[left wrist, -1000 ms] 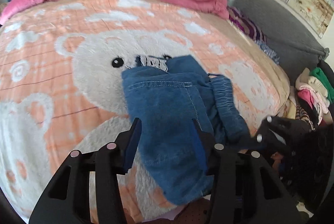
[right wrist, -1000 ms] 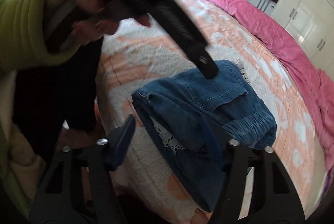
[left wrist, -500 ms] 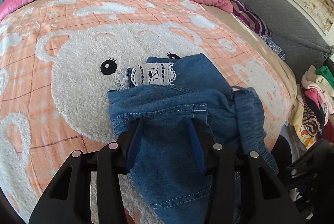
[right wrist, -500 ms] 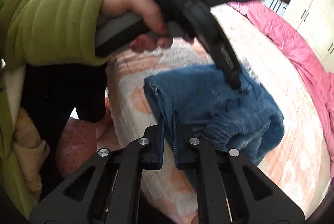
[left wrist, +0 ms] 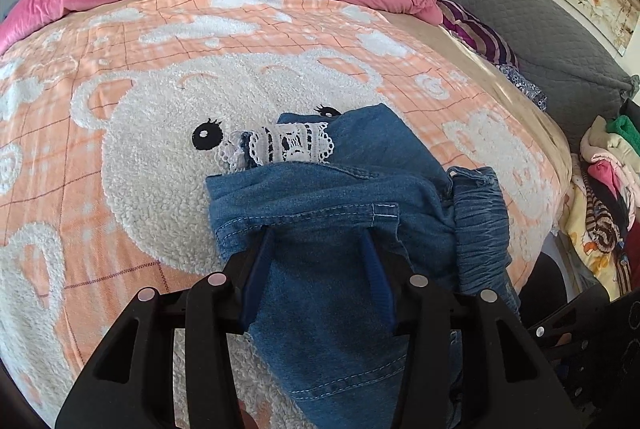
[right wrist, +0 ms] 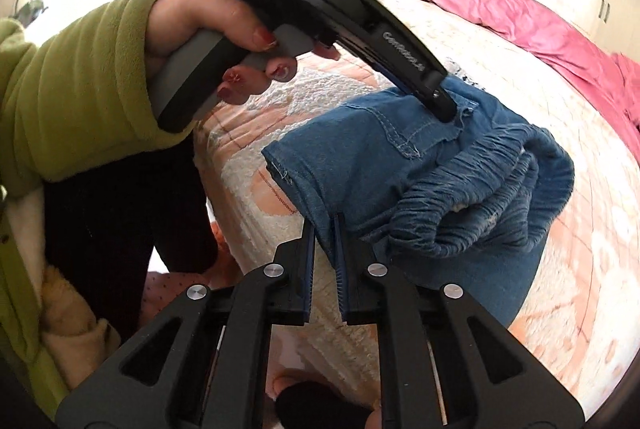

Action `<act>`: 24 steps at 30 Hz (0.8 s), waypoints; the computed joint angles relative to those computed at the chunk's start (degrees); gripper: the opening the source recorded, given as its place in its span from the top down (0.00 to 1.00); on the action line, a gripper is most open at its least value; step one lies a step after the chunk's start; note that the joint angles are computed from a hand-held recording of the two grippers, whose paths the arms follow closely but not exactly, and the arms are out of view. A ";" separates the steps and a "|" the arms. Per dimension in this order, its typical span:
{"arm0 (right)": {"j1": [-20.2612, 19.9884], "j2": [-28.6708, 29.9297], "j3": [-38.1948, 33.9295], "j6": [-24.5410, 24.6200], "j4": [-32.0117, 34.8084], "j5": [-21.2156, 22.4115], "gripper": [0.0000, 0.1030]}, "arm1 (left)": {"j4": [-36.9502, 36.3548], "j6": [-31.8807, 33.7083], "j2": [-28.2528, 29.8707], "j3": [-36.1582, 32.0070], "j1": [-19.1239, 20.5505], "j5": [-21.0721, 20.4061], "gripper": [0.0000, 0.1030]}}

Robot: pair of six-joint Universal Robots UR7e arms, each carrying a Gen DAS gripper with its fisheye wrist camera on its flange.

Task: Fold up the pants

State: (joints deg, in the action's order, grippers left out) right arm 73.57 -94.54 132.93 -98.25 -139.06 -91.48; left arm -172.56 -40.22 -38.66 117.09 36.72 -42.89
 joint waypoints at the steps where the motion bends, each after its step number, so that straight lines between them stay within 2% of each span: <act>1: 0.15 0.16 -0.07 0.19 -0.14 -0.16 0.94 | -0.09 -0.02 0.06 -0.03 -0.01 -0.04 0.57; 5: 0.62 -0.10 0.06 1.03 0.11 -0.85 0.89 | -0.39 -0.08 0.08 0.10 -0.06 -0.03 0.57; 7: 0.70 -0.72 -0.27 1.21 2.02 -0.78 0.82 | -0.71 -0.16 0.06 0.18 -0.09 -0.08 0.57; 10: 0.66 -1.74 -1.51 3.20 5.52 0.31 0.81 | -1.38 -0.25 -0.02 0.55 -0.32 0.01 0.57; 12: 0.24 -2.55 -4.58 6.53 11.67 3.23 0.81 | -2.21 -0.32 -0.25 1.22 -0.62 -0.01 0.57; 15: 0.04 -3.26 -7.97 10.22 14.29 8.32 0.74 | -4.03 -0.79 -0.83 2.72 -1.03 -0.63 0.56; 17: 0.92 -2.45 -9.74 13.58 12.44 9.82 0.69 | -4.81 -1.53 -1.15 3.42 -1.17 -1.12 0.56; 20: 3.94 1.08 -12.20 18.92 6.44 8.54 0.69 | -4.64 -1.95 -1.23 3.84 -1.83 -1.13 0.56; 24: 9.37 10.16 -18.33 29.44 2.17 2.46 0.68 | -2.08 -3.09 -0.72 3.64 -2.63 -0.49 0.56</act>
State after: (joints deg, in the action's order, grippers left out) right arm 82.94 -84.38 114.60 -68.82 -136.89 -89.02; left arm -174.64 -43.32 -39.38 120.73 34.08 -43.37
